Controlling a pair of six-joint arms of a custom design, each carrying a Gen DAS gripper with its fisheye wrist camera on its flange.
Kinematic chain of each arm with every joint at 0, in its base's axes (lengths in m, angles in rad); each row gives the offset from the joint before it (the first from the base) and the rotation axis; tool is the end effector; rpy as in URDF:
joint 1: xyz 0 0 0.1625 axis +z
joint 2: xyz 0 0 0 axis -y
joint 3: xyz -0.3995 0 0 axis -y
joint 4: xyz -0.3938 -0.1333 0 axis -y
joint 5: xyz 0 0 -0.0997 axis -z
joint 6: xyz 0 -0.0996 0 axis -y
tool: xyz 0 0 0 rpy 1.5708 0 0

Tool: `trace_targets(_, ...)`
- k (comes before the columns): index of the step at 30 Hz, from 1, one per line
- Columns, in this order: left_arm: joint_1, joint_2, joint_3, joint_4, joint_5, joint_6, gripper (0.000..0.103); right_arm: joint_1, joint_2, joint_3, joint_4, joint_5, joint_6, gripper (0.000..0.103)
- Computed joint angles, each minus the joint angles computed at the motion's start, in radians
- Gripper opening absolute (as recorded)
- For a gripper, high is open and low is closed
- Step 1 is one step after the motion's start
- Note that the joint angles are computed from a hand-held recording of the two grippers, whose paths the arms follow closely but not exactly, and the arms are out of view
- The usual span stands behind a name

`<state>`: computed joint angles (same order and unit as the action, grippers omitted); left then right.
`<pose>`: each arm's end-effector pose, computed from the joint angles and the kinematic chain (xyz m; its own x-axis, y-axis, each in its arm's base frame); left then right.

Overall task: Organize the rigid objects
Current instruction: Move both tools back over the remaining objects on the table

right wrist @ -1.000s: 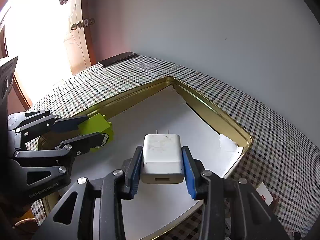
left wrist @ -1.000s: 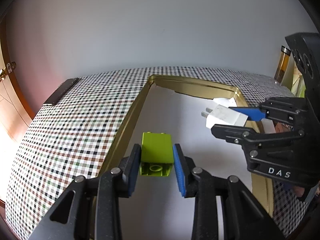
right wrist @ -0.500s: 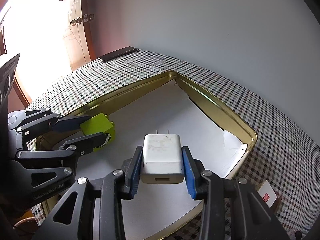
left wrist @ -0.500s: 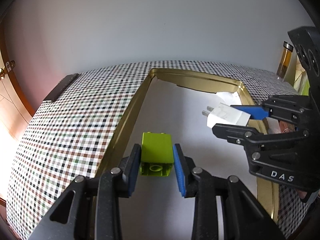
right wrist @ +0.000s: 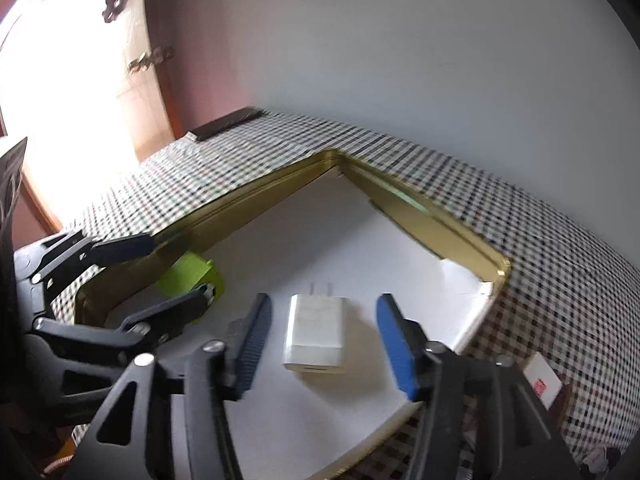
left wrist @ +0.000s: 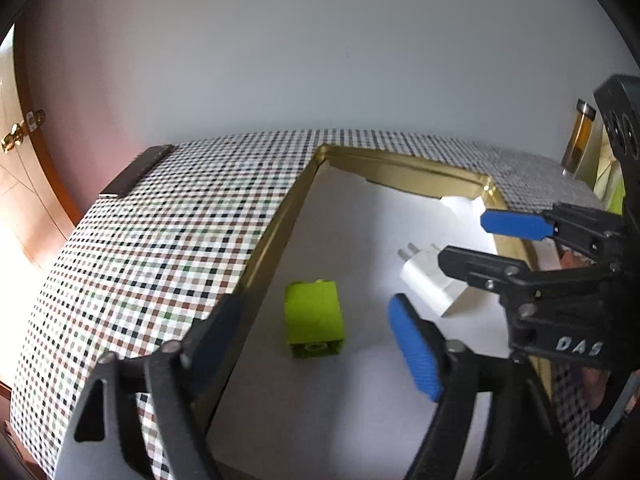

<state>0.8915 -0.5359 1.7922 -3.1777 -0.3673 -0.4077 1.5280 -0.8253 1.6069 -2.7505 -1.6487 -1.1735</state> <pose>-0.1828 -0.5866 -0.0073 -0.6753 -0.3116 -0.6685 0.3510 0.6614 -0.6629 0.0963 -0.6857 0.1258 -0.4213 -0.8211 0.3852 -0.9020 0.4235 -0.0839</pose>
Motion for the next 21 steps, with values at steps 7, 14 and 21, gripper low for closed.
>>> trace_targets(7, -0.076, 0.066, 0.021, -0.255, 0.064, 0.113, 0.097, -0.051, -0.107, 0.072, -0.006, 0.123, -0.004, 0.069)
trace_targets(14, -0.16, 0.184, -0.041, -0.45, 0.05, 0.257, 0.098, -0.156, -0.259, 0.19, -0.098, 0.239, -0.025, 0.074)
trace_targets(21, -0.195, 0.283, -0.166, -0.421, -0.033, 0.302, 0.098, -0.29, -0.335, 0.231, -0.281, 0.299, 0.082, 0.082)
